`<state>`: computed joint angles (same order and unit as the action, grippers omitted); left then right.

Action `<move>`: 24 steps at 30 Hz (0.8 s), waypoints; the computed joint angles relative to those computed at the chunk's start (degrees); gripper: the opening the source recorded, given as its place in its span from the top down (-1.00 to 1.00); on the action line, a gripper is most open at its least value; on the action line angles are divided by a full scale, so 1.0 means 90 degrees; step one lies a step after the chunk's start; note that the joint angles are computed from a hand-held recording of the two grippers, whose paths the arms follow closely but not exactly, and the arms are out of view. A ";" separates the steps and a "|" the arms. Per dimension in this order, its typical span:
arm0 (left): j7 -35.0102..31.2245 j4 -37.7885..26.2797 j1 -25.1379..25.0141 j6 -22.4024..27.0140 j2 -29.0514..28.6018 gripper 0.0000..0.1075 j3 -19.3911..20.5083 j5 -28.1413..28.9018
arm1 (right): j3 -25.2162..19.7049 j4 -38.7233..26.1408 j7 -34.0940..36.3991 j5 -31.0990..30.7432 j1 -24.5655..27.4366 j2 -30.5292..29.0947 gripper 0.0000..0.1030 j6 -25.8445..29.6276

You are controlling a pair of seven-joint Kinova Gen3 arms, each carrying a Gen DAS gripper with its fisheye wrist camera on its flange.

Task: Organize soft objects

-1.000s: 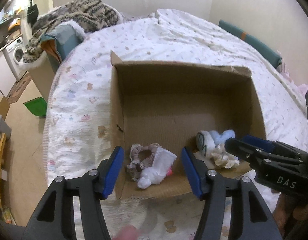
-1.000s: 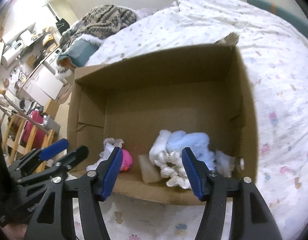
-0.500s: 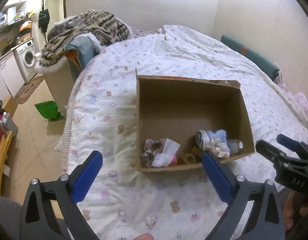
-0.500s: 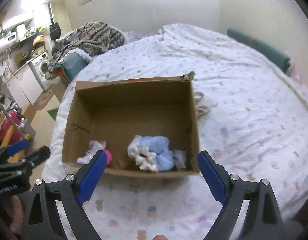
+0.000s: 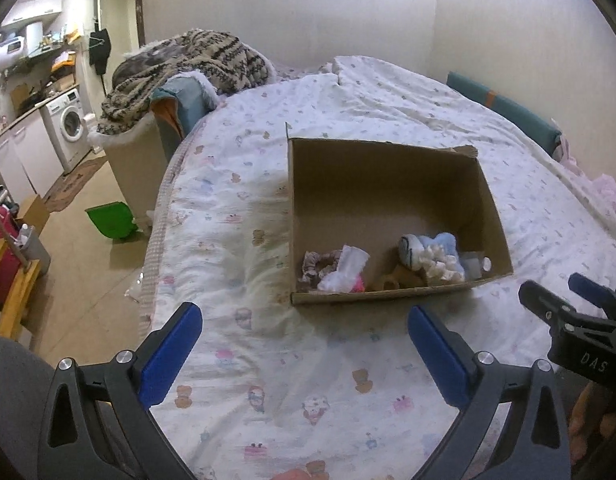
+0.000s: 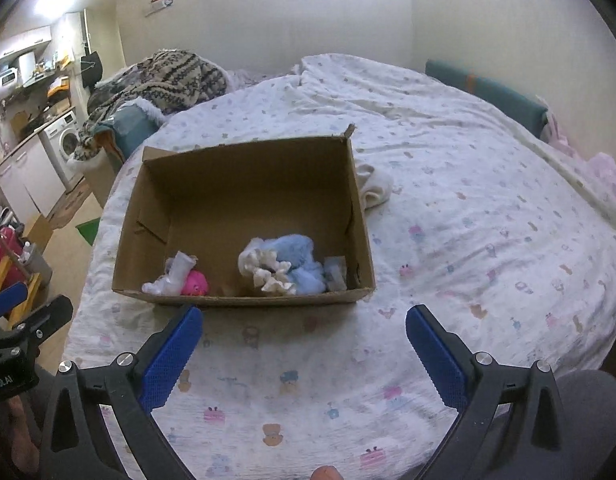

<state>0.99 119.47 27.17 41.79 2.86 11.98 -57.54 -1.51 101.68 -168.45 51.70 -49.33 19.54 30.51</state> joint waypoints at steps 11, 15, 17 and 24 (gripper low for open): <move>-0.0193 -0.0019 -0.0197 -0.0531 0.0174 -0.91 -0.0240 0.0253 | 0.0099 -0.0211 0.0170 -0.0167 -0.0006 0.0266 -1.00 0.0040; -0.0261 -0.0021 -0.0204 -0.0640 0.0178 -0.91 -0.0290 0.0345 | 0.0127 -0.0279 0.0270 -0.0276 -0.0006 0.0316 -1.00 0.0081; -0.0284 -0.0024 -0.0201 -0.0667 0.0176 -0.91 -0.0302 0.0362 | 0.0139 -0.0312 0.0328 -0.0328 -0.0011 0.0339 -1.00 0.0087; -0.0351 -0.0059 -0.0182 -0.0679 0.0197 -0.91 -0.0314 0.0405 | 0.0189 -0.0331 0.0432 -0.0399 -0.0067 0.0379 -1.00 0.0098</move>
<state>-2.17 118.94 25.54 35.68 4.64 9.16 -53.89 0.18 98.69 -164.56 48.11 -49.94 22.94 31.39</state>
